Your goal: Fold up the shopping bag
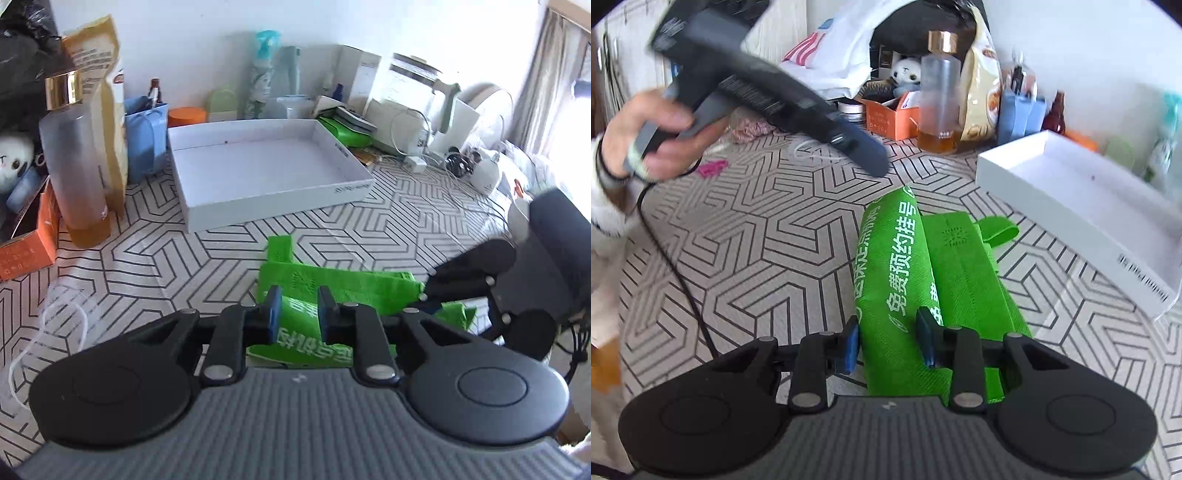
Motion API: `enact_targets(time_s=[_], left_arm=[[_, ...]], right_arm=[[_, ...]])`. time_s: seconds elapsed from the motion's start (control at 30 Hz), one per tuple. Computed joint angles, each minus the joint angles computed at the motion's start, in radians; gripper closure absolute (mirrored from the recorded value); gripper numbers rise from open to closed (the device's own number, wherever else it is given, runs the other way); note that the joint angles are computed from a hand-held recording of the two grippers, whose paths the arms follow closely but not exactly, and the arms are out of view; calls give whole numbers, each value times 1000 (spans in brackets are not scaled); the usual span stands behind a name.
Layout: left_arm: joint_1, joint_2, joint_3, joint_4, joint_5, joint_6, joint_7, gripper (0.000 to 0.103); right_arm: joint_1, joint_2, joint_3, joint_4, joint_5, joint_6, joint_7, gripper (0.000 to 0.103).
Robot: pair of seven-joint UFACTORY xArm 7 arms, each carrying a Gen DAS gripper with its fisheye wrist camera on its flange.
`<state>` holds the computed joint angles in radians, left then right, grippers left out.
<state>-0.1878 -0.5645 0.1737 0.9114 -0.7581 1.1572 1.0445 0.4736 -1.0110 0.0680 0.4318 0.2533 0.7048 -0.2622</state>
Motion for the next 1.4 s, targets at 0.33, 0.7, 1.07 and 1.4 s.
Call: enact_targets(time_s=[0.33, 0.7, 1.07, 1.4], left_arm=[[-6, 31, -95, -14, 92, -102, -61, 85], [-59, 86, -94, 8, 175, -152, -156, 87], [-19, -19, -52, 40, 133, 72, -26, 76], [-70, 1, -113, -19, 174, -90, -62, 73]], right_arm=[[5, 34, -141, 56, 164, 126, -5, 69], [-97, 160, -228, 143, 359, 277, -2, 69], [-176, 225, -237, 181, 453, 364, 1, 69], [-272, 295, -283, 170, 612, 433, -2, 71]])
